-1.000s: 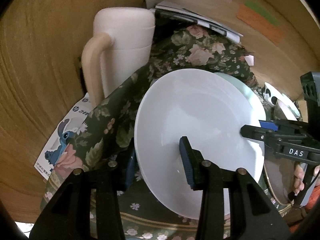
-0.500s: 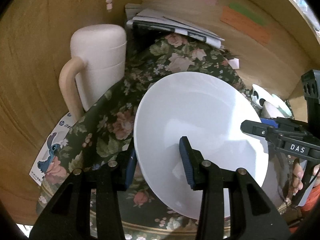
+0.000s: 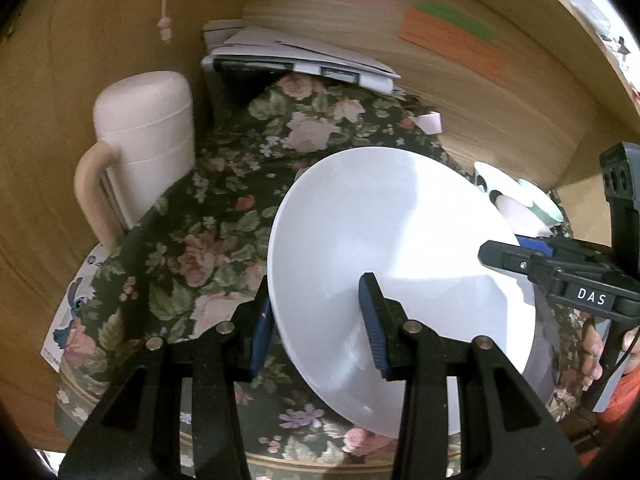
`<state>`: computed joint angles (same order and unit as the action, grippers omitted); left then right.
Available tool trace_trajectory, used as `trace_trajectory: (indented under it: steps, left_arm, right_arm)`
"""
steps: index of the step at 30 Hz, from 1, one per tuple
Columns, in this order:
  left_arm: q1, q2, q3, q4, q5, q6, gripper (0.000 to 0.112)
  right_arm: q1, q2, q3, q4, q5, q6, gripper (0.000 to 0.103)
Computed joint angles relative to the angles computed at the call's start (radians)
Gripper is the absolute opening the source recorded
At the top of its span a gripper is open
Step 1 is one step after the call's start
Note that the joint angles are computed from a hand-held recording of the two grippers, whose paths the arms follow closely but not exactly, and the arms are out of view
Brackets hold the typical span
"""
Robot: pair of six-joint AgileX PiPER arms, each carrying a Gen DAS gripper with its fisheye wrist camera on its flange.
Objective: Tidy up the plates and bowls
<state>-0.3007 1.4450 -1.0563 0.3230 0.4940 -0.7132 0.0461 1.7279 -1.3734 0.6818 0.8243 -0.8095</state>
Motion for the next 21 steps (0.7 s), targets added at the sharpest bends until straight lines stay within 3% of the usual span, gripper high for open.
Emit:
trace_trajectory:
  steps: [21]
  left_arm:
    - [-0.149, 0.086, -0.105, 0.003, 0.041, -0.027, 0.041]
  right_arm:
    - [-0.180, -0.052, 0.107, 0.057, 0.032, -0.092, 0.036]
